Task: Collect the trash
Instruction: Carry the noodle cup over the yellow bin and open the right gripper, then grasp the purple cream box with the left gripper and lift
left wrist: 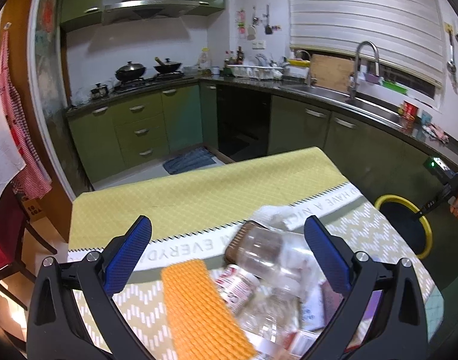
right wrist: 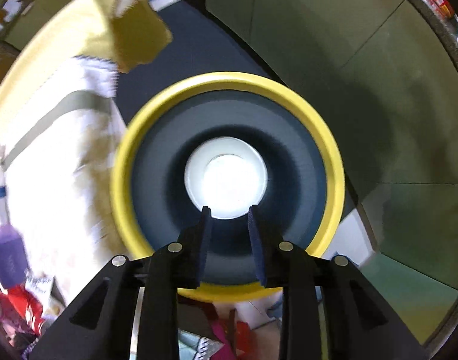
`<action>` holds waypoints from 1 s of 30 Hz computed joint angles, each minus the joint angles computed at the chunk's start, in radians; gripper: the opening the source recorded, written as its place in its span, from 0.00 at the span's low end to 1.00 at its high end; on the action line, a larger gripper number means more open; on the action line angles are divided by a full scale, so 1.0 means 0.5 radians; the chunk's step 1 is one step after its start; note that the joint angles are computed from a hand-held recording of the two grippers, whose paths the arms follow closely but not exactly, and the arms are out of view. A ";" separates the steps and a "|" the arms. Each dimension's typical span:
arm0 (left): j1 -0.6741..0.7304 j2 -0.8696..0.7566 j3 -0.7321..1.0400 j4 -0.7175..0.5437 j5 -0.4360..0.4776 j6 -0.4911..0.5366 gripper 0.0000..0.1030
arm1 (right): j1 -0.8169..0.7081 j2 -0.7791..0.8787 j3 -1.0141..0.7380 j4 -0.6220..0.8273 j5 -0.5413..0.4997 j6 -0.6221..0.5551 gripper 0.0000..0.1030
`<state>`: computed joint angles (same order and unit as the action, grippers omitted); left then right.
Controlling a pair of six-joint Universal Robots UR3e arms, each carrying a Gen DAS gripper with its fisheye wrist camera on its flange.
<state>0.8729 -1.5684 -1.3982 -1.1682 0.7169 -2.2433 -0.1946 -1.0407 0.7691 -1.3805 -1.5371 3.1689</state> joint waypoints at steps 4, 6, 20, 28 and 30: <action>0.049 0.192 -0.011 -0.386 -0.072 0.248 0.94 | 0.017 -0.456 0.586 -0.328 0.086 0.004 0.32; 0.067 0.323 -0.052 -0.599 -0.081 0.408 0.94 | 0.007 -0.688 0.856 -0.446 0.148 0.002 0.33; -0.259 0.708 -0.597 -0.563 0.311 0.491 0.94 | -0.096 -1.573 1.751 -0.690 0.410 -0.116 0.35; -0.489 0.612 -0.707 -0.218 0.498 0.259 0.91 | -0.138 -1.682 1.887 -0.704 0.499 -0.175 0.36; -0.538 0.584 -0.711 -0.169 0.555 0.225 0.81 | -0.180 -1.723 1.909 -0.679 0.527 -0.215 0.40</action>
<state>0.6040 -1.2762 -1.7537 -1.2529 0.9946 -2.1310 -0.2844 -1.9022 1.7236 -1.7200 -1.2735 3.0616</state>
